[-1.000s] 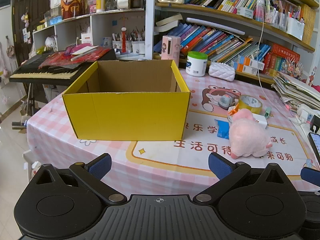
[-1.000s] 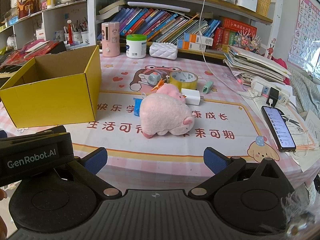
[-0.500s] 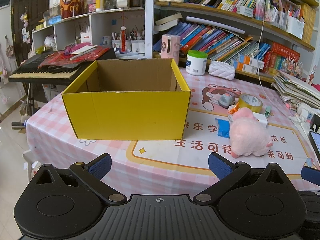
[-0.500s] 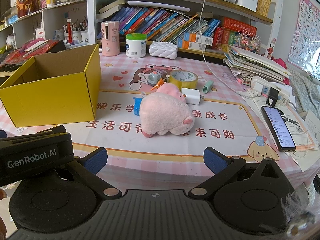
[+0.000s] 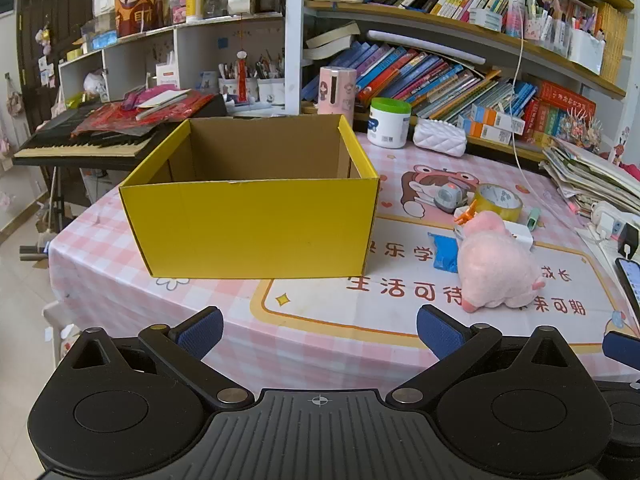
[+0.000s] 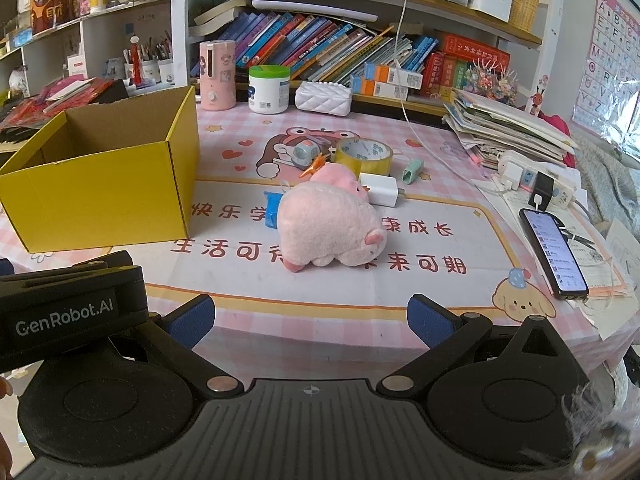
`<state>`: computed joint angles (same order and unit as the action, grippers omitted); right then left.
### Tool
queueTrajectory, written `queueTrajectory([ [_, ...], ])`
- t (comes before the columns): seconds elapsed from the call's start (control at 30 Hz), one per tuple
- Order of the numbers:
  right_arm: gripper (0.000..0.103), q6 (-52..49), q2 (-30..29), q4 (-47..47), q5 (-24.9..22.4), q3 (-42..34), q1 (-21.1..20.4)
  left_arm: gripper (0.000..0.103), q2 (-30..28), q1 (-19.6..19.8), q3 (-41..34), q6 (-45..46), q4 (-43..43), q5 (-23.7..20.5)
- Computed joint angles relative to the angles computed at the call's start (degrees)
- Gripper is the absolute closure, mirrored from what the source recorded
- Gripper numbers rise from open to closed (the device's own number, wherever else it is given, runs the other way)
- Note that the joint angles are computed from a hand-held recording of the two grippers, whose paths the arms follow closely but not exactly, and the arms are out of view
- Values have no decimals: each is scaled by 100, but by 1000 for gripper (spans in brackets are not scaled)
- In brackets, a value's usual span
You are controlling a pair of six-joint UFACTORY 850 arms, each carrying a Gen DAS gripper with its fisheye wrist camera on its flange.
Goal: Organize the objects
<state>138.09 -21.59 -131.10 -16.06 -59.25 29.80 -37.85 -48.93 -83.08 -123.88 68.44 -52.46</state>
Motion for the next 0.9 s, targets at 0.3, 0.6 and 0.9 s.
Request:
queueTrajectory([
  [0.3, 0, 268, -31, -378, 46, -39, -17, 0, -50, 28, -66, 60, -58, -165],
  [0.6, 0, 560, -49, -823, 73, -87, -28, 0, -54, 28, -66, -302, -5, -601],
  [0.9, 0, 829, -118, -1033, 71, -156, -142, 0, -9, -7, 24, -477, 161, -734],
])
